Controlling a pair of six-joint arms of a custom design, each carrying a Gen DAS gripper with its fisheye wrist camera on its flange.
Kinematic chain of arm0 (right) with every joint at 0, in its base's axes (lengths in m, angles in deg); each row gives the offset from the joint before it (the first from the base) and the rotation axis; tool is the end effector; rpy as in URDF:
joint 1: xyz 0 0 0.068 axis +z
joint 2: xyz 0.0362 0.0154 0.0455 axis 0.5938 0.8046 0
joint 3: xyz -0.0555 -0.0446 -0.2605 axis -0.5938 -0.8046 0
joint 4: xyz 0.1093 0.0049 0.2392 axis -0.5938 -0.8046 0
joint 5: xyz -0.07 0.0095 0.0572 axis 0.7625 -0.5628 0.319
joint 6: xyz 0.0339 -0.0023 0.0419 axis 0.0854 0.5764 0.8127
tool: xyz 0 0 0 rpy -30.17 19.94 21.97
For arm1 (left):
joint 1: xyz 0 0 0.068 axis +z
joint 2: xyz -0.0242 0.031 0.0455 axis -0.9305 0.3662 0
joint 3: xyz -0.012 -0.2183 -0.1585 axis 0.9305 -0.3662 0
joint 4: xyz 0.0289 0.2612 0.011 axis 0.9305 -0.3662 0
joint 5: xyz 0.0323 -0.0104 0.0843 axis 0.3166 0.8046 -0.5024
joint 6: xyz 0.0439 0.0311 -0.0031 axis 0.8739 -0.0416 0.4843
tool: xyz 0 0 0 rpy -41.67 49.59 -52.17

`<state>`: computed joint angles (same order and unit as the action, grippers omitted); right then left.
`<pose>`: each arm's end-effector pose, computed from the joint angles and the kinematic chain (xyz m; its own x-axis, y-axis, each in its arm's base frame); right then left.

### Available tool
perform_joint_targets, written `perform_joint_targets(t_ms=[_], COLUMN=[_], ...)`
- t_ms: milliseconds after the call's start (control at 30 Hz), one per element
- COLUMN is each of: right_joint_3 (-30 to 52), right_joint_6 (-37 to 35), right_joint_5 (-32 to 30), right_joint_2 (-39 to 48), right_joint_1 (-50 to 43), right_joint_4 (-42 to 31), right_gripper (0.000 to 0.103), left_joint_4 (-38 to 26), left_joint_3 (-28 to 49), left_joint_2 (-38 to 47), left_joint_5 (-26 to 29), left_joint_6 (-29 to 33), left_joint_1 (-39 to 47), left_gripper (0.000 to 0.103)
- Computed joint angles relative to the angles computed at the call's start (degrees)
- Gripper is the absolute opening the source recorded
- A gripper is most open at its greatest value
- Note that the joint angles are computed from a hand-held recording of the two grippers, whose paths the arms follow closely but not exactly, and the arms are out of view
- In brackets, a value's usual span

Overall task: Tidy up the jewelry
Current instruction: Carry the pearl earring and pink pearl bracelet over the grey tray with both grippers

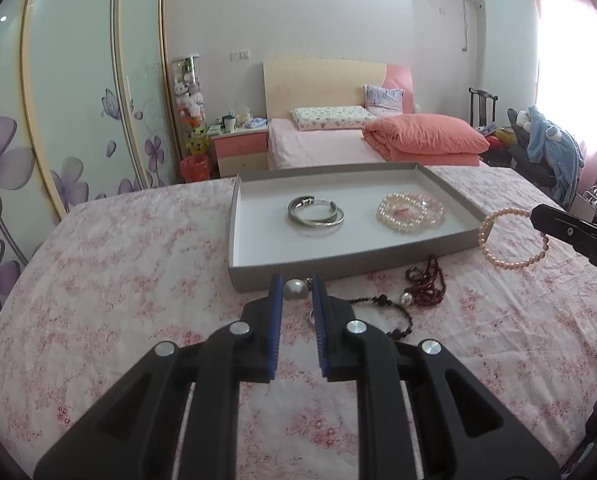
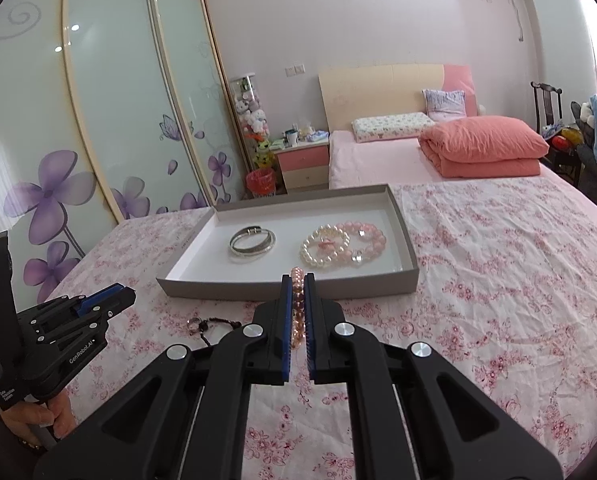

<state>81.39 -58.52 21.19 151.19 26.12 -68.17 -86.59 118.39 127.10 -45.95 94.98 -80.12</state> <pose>0.2562 -0.0405 0.2998 -0.4688 0.2678 -0.8418 0.1182 0.9634 0.2406 0.3513 -0.0784 0.2839 -0.4972 0.2856 -0.8193 0.4344 0.8993 0.0498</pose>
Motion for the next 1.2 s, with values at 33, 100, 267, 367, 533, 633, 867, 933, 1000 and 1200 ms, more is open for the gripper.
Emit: perform_joint_targets(t_ms=[33,100,267,367,533,633,867,933,1000,1200], right_joint_3=[-0.1,-0.2,0.5,1.4,2.6,3.3,4.7,5.1,5.3,7.2], right_joint_6=[0.1,0.2,0.2,-0.1,-0.3,-0.3,-0.6,-0.6,-0.5,-0.4], right_joint_5=[0.6,2.4,6.6,7.5,8.0,8.2,8.7,8.5,8.4,8.2], right_joint_2=[-0.4,-1.3,-1.7,-1.2,-0.4,-0.2,0.5,1.0,1.2,3.7], right_joint_1=[0.3,1.2,3.6,4.5,5.0,5.1,5.1,4.9,4.9,4.6], right_joint_4=[0.3,1.2,3.0,3.8,4.5,4.9,6.0,6.3,6.3,6.4], right_gripper=[0.006,0.006,0.006,0.007,0.007,0.007,0.007,0.007,0.007,0.007], left_joint_4=[0.2,0.7,2.0,2.4,2.9,3.4,4.0,4.0,3.9,3.8], left_joint_3=[0.1,0.2,0.3,0.9,2.7,3.7,6.3,7.0,7.6,9.4], left_joint_2=[0.0,-0.4,-1.2,-0.9,0.0,0.4,1.9,2.3,2.9,5.1], left_joint_5=[0.2,0.0,-1.0,-1.5,-1.8,-1.6,-1.4,-1.4,-1.2,-1.4], left_joint_6=[0.0,-0.3,-1.2,-1.5,-2.3,-2.9,-3.6,-3.8,-3.8,-3.6], left_joint_1=[0.2,-0.3,-1.9,-2.6,-2.9,-2.7,-2.5,-2.6,-2.5,-2.7], left_gripper=[0.016,0.016,0.016,0.016,0.016,0.016,0.016,0.016,0.016,0.016])
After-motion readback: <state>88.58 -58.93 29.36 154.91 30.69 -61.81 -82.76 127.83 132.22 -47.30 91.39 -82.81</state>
